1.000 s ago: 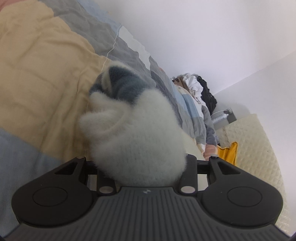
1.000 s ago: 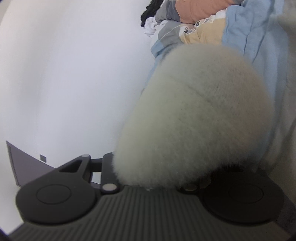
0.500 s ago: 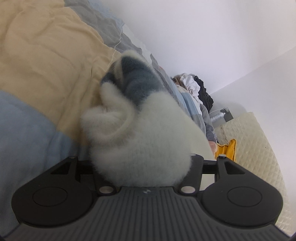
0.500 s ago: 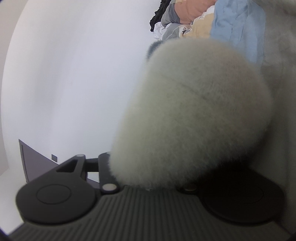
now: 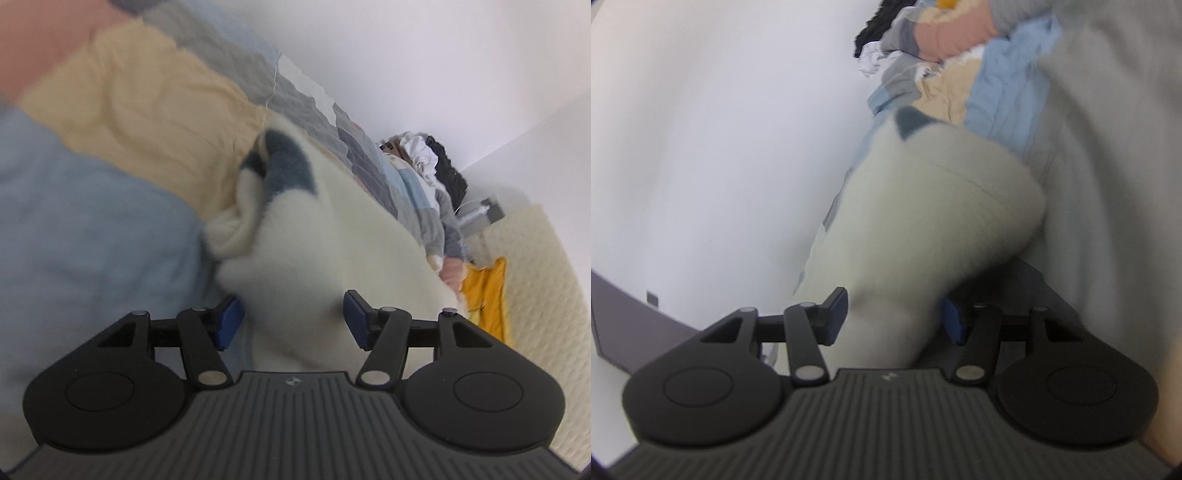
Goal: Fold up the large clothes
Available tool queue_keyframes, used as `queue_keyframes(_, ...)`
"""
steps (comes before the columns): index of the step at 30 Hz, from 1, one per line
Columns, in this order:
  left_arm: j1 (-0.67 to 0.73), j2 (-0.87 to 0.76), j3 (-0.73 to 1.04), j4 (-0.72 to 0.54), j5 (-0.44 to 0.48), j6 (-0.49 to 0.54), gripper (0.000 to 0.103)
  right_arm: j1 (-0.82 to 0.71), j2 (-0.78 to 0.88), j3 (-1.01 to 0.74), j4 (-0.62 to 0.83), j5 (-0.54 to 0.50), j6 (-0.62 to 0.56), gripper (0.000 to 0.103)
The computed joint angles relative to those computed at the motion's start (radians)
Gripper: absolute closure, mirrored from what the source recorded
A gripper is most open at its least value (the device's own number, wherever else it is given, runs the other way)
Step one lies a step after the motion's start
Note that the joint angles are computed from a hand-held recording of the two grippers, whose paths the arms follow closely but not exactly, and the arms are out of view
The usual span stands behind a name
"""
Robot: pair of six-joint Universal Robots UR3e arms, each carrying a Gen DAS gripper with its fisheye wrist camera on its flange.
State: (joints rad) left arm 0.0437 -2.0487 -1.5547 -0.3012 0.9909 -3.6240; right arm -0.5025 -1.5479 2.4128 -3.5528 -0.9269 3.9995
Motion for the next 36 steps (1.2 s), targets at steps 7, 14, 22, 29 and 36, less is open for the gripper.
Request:
queue_keyframes(7, 0.003, 0.364, -0.105, -0.110, 0.086, 0.200, 0.039, -0.039, -0.423, -0.027, 0.363, 0.032, -0.142, 0.046)
queue_keyframes(14, -0.011, 0.618, 0.032, -0.380, 0.096, 0.333, 0.039, 0.060, -0.662, -0.352, 0.840, -0.050, -0.267, 0.046)
queue_keyframes(22, 0.023, 0.917, 0.032, -0.551, 0.023, 0.423, 0.039, 0.504, -0.623, -0.642, 1.010, -0.517, -0.428, 0.046)
queue_keyframes(29, -0.127, 1.083, 0.003, -0.606, 0.178, 0.476, 0.038, 1.176, -0.444, -0.767, 0.943, -1.205, -0.460, 0.046)
queue_keyframes(36, -0.468, 1.136, -0.098, -0.557, 0.544, 0.440, 0.038, 1.540, -0.334, -0.775, 0.945, -1.563, -0.384, 0.046)
